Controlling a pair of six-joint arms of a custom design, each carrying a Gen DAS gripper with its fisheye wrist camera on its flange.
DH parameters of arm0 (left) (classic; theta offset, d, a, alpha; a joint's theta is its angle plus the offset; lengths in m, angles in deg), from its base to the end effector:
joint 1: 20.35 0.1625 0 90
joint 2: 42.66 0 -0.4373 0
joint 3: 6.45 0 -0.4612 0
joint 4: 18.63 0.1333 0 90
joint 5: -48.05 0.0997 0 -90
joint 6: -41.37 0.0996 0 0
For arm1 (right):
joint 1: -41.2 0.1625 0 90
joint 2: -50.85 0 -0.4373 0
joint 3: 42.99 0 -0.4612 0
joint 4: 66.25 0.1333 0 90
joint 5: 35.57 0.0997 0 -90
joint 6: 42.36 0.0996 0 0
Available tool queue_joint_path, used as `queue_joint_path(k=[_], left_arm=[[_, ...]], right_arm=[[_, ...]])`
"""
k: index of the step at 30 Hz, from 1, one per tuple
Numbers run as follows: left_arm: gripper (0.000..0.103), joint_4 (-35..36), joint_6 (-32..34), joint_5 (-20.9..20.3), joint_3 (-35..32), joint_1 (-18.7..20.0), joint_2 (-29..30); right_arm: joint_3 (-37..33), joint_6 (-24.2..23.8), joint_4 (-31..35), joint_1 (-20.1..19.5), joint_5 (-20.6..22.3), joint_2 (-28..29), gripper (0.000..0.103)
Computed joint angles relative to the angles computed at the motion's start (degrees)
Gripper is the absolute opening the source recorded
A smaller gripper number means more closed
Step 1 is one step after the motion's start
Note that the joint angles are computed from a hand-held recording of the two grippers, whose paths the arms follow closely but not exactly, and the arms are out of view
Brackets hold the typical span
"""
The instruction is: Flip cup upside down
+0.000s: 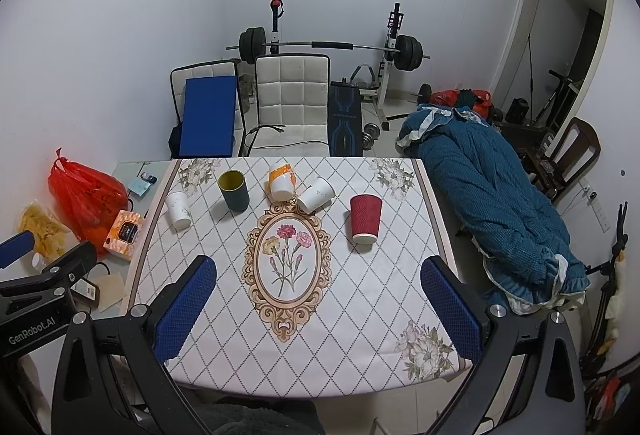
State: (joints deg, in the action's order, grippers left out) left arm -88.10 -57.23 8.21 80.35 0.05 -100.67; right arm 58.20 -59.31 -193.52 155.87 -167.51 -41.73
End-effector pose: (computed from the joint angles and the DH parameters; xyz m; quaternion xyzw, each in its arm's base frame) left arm -0.5384 -0.4240 0.1941 -0.0349 0.8412 -0.3443 0.4155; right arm 0.2941 -0.4804 0.5131 0.2386 -0.8772 0.2539 0.3304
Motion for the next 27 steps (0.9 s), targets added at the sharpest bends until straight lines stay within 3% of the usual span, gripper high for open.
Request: queue_joint_path(k=[27], left_arm=[[0.103, 1.04, -0.45, -0.09, -1.29, -0.39, 0.88]], right_arm=[[-0.37, 1.28, 0.99, 0.73, 0.31, 0.03, 0.103]])
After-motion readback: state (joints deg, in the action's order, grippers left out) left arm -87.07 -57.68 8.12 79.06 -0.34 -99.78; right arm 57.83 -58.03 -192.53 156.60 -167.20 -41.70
